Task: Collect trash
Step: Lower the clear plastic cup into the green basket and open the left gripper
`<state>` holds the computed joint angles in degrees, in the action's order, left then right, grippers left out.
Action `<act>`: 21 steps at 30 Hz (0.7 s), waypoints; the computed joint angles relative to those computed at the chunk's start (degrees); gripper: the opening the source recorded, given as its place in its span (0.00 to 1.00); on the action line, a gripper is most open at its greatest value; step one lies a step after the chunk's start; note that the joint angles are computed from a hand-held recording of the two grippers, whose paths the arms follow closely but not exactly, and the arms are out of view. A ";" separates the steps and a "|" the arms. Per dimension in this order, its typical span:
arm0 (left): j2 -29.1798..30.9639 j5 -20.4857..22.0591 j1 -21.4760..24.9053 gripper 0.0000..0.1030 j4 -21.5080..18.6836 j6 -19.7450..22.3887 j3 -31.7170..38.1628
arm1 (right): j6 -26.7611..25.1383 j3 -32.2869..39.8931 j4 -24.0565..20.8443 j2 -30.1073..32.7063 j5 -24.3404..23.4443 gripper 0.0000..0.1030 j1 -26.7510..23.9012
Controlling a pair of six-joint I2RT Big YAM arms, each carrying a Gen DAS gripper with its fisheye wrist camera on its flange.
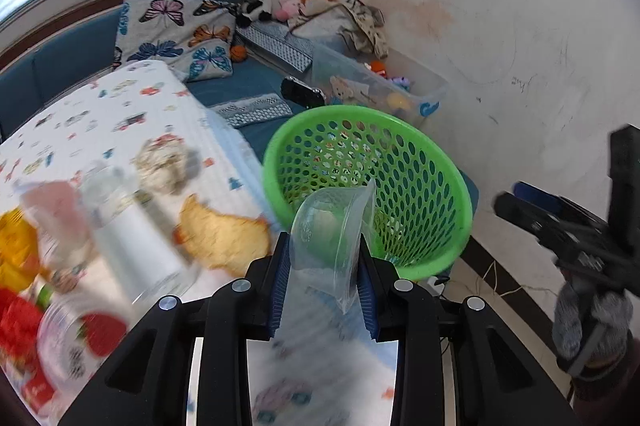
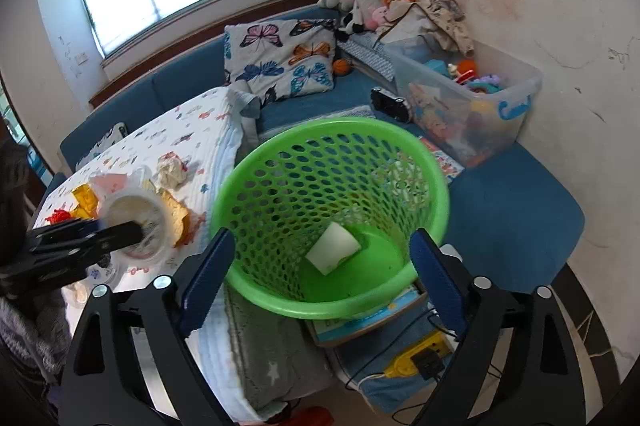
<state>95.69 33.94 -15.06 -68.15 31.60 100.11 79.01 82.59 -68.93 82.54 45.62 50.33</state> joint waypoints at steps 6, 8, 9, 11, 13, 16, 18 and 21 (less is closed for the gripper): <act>2.42 -3.03 -3.87 0.30 -1.04 -1.69 1.61 | 2.41 -2.29 -0.88 -0.80 -0.06 0.88 0.70; 2.80 -3.90 -4.84 0.30 -0.70 -1.88 1.58 | 3.21 -2.62 -1.21 -0.81 0.00 0.88 0.85; 2.98 -4.15 -5.29 0.30 -0.71 -1.81 1.57 | 3.43 -2.94 -1.11 -1.01 -0.06 0.88 0.90; 3.13 -4.57 -5.88 0.31 -0.26 -2.00 1.49 | 3.72 -3.69 -0.46 -1.57 -0.14 0.88 0.84; 3.31 -4.35 -6.06 0.36 -0.11 -2.01 1.64 | 3.61 -3.97 -0.10 -1.77 -0.29 0.88 0.73; 3.14 -4.38 -6.13 0.41 0.56 -1.99 1.45 | 3.03 -3.83 0.35 -1.57 -0.59 0.88 0.57; 2.84 -3.91 -5.86 0.46 0.94 -2.38 1.29 | 2.77 -3.53 0.58 -1.28 -0.59 0.88 0.60; 2.38 -3.04 -4.95 0.46 1.13 -2.44 1.13 | 2.40 -3.26 1.13 -1.07 -0.64 0.88 0.81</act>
<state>98.07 30.90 -20.01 -67.02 29.16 101.24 81.42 79.33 -67.80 81.47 44.98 51.13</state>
